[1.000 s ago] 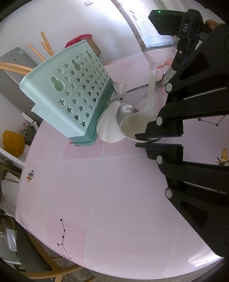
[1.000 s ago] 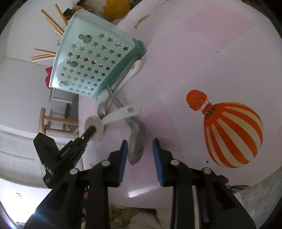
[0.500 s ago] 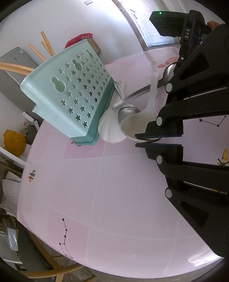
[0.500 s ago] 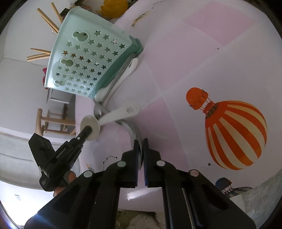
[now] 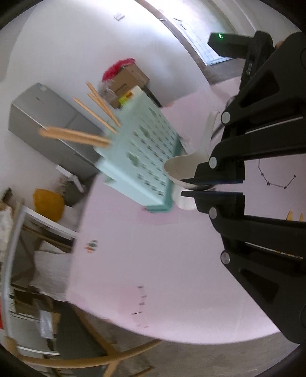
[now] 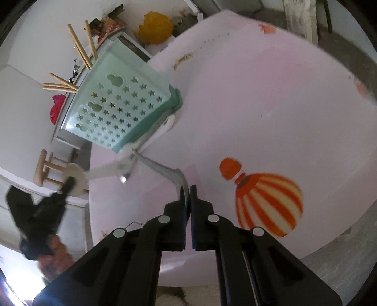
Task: Organize utensils
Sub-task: 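Grasp the white ladle with the left gripper while the right gripper grasps the metal spoon, then lift the white ladle into the holder and open the left gripper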
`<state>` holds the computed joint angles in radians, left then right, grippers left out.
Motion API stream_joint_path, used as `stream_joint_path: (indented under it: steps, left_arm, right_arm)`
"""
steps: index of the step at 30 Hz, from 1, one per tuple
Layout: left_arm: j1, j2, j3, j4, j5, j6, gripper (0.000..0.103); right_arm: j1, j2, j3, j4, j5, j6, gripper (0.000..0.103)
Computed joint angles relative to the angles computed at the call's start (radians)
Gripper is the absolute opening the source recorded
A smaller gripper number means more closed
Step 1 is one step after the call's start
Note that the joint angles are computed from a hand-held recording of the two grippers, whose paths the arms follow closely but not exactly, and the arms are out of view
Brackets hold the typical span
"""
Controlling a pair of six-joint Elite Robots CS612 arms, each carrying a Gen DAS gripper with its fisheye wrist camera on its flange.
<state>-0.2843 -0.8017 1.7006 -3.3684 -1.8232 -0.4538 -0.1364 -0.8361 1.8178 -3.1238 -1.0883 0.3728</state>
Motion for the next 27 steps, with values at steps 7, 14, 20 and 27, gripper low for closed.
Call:
stream_joint_path:
  steps: [7,14,20,27]
  left_arm:
    - [0.011,-0.05,0.021,-0.128,0.052,0.026,0.003]
    - [0.003,-0.079,0.005,-0.201,0.219,0.136,0.003]
    - [-0.034,-0.078,-0.035,-0.181,0.381,0.322,0.003]
    - [-0.093,-0.047,-0.076,-0.2,0.584,0.561,0.003]
  right_arm:
    - [0.009,-0.019,0.009,-0.054,-0.062,-0.066,0.003]
    - [0.003,-0.031,0.02,-0.097,-0.07,-0.066,0.003]
    - [0.001,-0.03,0.02,-0.112,-0.066,-0.06,0.003]
    - [0.002,-0.023,0.013,-0.106,-0.054,-0.056,0.003]
